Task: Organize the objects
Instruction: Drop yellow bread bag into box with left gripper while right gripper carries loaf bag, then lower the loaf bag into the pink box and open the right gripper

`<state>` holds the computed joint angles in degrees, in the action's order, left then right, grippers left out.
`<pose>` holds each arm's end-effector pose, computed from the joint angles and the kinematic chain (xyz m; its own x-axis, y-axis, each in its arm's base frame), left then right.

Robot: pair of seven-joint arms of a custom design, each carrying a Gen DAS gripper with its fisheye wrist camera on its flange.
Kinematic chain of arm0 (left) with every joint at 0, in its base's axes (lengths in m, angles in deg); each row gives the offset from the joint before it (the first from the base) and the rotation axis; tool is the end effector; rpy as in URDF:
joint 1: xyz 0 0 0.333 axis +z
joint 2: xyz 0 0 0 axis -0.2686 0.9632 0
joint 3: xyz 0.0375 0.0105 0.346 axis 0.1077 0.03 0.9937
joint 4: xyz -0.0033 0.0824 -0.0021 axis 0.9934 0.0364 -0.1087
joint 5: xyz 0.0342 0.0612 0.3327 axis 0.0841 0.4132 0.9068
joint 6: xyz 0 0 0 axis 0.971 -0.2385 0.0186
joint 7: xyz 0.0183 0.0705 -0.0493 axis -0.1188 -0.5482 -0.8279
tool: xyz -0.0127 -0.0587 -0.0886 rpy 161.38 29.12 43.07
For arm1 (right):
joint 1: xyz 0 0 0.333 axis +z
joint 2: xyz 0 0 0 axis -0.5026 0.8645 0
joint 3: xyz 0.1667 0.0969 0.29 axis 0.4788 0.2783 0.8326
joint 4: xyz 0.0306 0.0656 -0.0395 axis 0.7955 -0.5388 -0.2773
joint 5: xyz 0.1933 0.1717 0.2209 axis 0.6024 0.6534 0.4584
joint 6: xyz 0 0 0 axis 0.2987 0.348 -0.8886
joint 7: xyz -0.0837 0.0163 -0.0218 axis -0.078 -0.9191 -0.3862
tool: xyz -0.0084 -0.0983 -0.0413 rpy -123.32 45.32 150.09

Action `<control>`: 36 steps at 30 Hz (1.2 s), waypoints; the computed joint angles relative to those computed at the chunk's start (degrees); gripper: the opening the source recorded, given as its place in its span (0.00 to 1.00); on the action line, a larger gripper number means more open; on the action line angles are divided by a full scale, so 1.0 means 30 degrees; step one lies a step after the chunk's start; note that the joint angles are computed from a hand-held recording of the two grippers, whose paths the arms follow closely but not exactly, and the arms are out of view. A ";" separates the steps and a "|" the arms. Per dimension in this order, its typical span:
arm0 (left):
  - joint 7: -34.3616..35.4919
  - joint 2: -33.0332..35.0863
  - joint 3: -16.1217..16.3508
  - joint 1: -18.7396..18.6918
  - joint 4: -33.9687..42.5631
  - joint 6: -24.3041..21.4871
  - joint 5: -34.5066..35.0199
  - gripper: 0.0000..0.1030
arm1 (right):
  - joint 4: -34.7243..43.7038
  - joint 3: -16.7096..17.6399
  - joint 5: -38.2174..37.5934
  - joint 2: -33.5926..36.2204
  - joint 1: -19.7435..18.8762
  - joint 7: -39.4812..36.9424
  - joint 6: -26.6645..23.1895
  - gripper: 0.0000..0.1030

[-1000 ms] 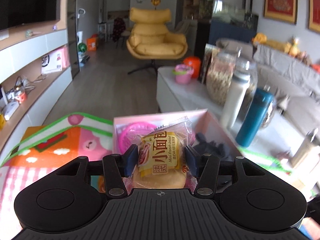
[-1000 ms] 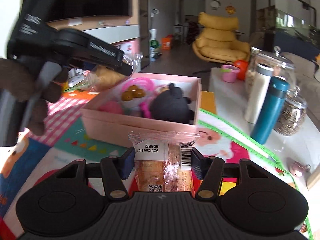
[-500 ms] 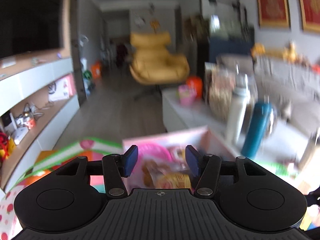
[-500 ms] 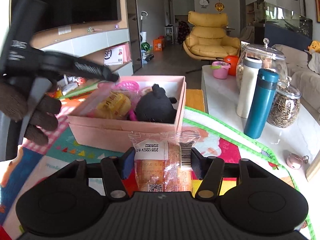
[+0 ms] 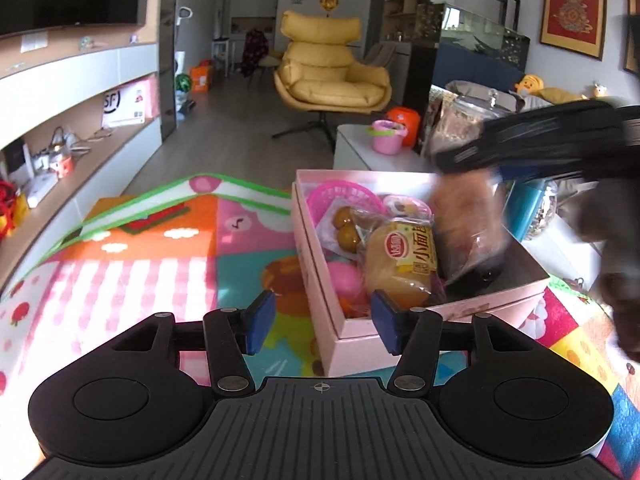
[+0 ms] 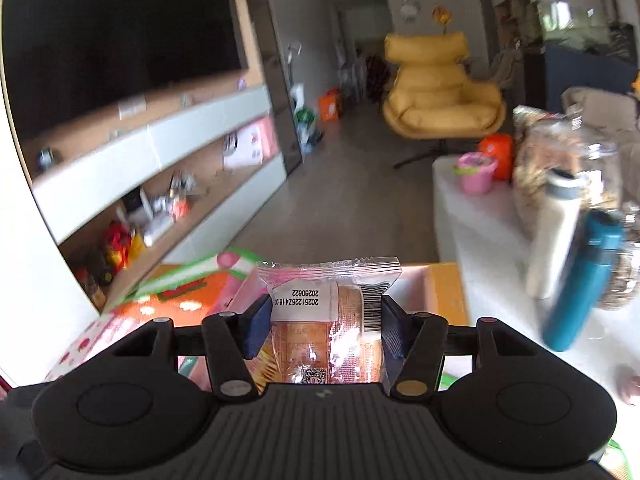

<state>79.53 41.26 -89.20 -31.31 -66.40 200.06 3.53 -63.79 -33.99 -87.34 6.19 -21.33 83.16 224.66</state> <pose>0.6807 -0.2785 0.3336 -0.4109 -0.9079 0.0822 -0.5579 0.1791 -0.8104 0.7064 0.1007 0.3800 -0.0013 -0.9846 -0.1750 -0.5865 0.1425 -0.7973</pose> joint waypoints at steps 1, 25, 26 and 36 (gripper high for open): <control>0.0026 0.0020 -0.0063 0.0068 0.0016 -0.0006 0.0049 0.54 | 0.1508 0.0445 0.0033 0.0791 -0.0178 -0.0137 -0.1606 0.55; -0.1646 0.1127 -0.4733 0.3831 -0.1325 0.1478 0.2263 0.54 | 0.0678 -1.1489 -0.0952 0.3155 0.9415 0.2568 -0.1833 0.54; -0.1699 0.1115 -0.4649 0.3775 -0.1284 0.1425 0.2259 0.54 | 0.0625 -1.1087 -0.1050 0.3026 0.9224 0.2574 -0.1544 0.54; -0.2160 0.0863 -0.4582 0.3940 -0.1656 0.2011 0.2302 0.54 | 0.0419 -0.3997 -0.1334 0.1145 0.3389 0.0433 -0.1169 0.57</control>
